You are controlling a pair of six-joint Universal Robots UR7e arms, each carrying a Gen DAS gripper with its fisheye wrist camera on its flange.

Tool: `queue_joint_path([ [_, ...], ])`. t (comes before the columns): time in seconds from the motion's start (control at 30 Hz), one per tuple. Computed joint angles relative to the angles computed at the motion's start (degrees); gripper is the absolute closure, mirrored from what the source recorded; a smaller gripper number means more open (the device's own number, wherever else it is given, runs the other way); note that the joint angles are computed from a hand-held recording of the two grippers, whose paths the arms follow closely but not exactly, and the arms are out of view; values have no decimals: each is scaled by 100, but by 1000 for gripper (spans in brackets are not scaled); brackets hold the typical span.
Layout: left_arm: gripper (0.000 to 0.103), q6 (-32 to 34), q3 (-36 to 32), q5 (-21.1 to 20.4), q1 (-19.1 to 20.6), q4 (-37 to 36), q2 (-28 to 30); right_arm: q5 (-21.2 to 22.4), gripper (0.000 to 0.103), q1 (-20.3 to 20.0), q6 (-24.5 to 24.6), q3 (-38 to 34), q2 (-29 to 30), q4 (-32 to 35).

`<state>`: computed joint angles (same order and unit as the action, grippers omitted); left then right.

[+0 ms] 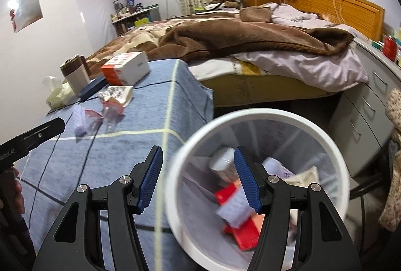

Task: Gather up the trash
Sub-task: 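Move both tools back over the table toward the remaining trash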

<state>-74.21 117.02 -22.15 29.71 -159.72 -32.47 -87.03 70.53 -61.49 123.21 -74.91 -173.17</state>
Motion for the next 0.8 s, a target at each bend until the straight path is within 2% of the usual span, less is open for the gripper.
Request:
queue_joint_path([
  [0.1,26,-378,272,28,47,187,-233,-86,42,140,15,7,137,-11],
  [0.17,26,-849,439,77,89,579,-433,-146,42,229,40,8,251,-39],
  [0.4,26,-1376,930,114,303,749,-898,-336,42,545,200,-69,668,-71],
  [0.53,26,-1717,1055,116,505,1084,-1128,-459,42,704,372,-165,912,21],
  [0.67,26,-1220,1138,79,732,459,-1122,-579,42,863,376,-221,1160,-37],
  [0.8,26,-236,1219,-109,995,-1028,-946,-609,42,964,391,-321,1320,75],
])
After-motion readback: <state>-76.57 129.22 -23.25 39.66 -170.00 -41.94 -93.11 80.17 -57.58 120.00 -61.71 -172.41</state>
